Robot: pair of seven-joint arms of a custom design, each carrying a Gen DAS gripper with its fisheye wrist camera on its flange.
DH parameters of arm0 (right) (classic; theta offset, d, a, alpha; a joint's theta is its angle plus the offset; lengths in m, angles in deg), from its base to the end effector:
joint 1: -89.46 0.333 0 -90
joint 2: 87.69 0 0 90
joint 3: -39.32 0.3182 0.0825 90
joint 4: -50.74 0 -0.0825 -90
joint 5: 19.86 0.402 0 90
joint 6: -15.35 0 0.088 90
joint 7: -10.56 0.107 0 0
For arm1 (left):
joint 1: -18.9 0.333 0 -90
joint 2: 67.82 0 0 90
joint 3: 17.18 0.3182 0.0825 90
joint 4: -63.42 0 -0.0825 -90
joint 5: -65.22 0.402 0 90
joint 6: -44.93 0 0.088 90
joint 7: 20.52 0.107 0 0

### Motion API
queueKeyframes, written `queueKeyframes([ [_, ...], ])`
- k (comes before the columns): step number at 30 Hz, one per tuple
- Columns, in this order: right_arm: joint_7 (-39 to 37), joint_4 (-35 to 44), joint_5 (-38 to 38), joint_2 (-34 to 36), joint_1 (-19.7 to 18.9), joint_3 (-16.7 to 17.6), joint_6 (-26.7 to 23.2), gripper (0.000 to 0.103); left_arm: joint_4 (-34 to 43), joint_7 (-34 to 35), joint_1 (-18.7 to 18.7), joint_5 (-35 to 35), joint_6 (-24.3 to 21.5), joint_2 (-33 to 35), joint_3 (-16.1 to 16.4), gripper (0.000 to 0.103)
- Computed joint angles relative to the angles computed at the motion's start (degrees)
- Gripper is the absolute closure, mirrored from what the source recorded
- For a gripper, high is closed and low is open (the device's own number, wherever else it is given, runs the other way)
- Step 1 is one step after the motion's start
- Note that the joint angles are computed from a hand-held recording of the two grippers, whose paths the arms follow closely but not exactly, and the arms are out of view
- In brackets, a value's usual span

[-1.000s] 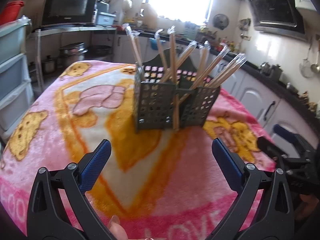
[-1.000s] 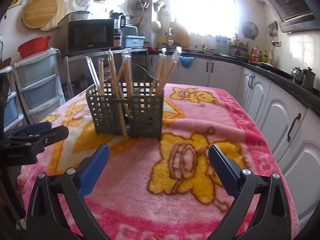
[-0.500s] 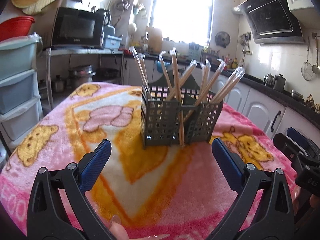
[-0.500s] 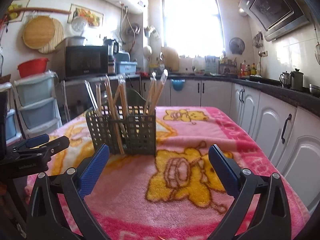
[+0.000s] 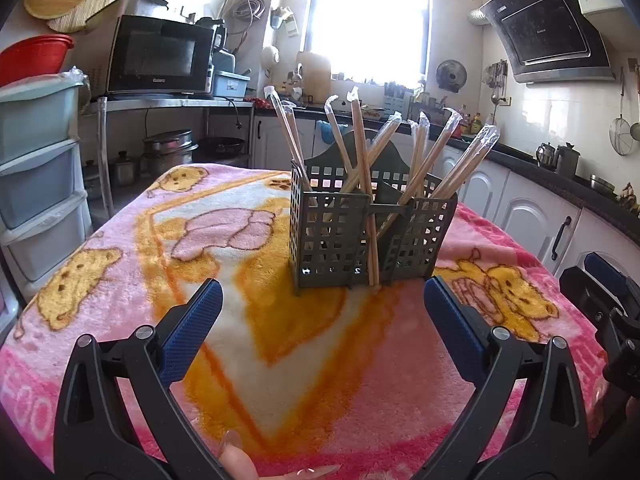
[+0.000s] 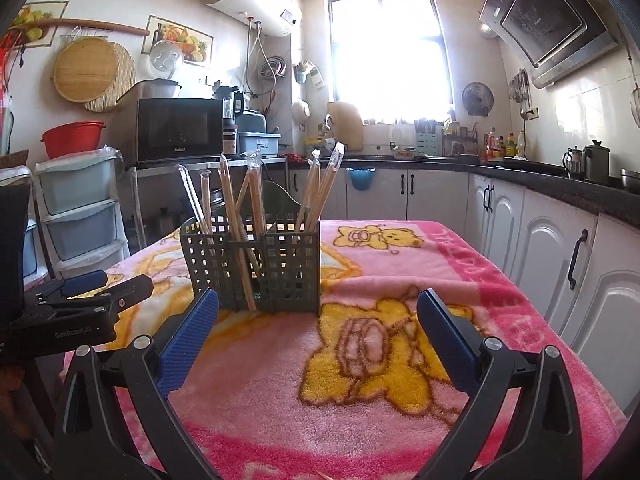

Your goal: Organize utensils

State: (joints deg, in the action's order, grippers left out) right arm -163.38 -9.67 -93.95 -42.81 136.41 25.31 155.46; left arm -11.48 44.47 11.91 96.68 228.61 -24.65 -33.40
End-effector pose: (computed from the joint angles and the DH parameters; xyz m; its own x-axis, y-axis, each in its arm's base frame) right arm 0.6477 0.5103 0.4479 -0.1239 -0.9921 -0.0195 -0.2465 0.0498 -0.9679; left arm 0.7439 -0.2870 0.4397 -0.3937 -0.9135 0.1029 -0.3966 0.0678 -0.9155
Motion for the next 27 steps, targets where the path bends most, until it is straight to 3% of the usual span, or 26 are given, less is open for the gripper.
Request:
queueKeyframes([
  [9,0.1,0.2,0.3,0.2,0.0,0.0,-0.1,0.006,-0.4,-4.1,-3.3,0.6,1.3,-0.9,5.5,0.01],
  [27,0.0,0.6,0.1,0.6,0.3,-0.2,-0.1,0.006,-0.3,-6.3,-3.1,2.5,1.4,-0.9,5.7,0.01],
])
